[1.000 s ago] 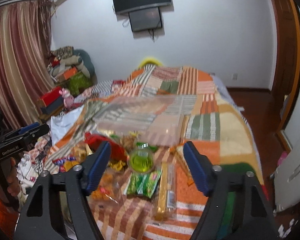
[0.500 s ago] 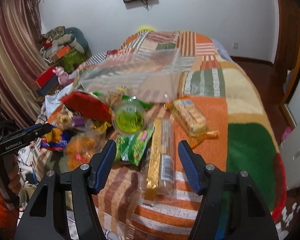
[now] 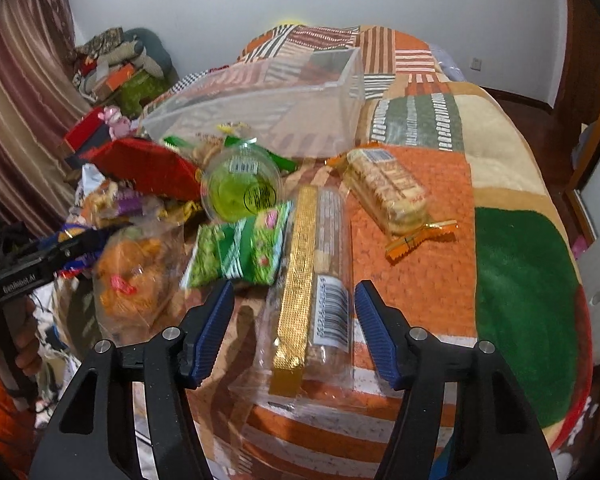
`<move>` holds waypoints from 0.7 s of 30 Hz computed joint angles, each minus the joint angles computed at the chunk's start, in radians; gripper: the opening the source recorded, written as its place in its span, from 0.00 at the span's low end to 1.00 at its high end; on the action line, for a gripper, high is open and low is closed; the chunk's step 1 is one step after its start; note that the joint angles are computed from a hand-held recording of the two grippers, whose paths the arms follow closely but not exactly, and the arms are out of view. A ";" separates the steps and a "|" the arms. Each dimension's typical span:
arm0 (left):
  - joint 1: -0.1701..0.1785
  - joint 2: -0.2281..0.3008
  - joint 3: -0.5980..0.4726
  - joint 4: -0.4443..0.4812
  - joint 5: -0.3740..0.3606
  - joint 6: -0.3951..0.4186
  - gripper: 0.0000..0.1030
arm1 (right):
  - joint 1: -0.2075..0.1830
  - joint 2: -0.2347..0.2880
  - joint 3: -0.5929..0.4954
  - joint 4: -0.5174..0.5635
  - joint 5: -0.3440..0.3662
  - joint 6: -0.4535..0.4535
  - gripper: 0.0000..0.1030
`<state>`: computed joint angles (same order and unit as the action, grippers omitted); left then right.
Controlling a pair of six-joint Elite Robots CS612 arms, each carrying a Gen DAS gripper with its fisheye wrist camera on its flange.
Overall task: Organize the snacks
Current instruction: 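Lower the left tool onto the blue cracker bag while the right tool approaches the gold wafer roll, then grasp the blue cracker bag with the left tool while the right tool grasps the gold wafer roll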
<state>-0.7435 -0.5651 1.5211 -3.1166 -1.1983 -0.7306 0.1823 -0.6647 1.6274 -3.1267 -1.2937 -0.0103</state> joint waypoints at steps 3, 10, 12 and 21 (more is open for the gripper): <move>-0.001 -0.001 0.007 0.003 0.010 -0.008 0.83 | -0.003 -0.005 0.012 -0.002 -0.003 -0.008 0.46; 0.001 -0.021 0.041 0.036 0.057 -0.060 0.83 | -0.011 -0.001 0.004 0.008 0.019 0.011 0.44; 0.004 -0.025 0.049 0.044 0.061 -0.081 0.84 | -0.006 0.003 -0.005 0.016 0.014 -0.002 0.44; 0.017 -0.006 0.055 0.012 0.066 -0.107 0.95 | -0.004 0.015 -0.023 0.018 0.020 0.022 0.41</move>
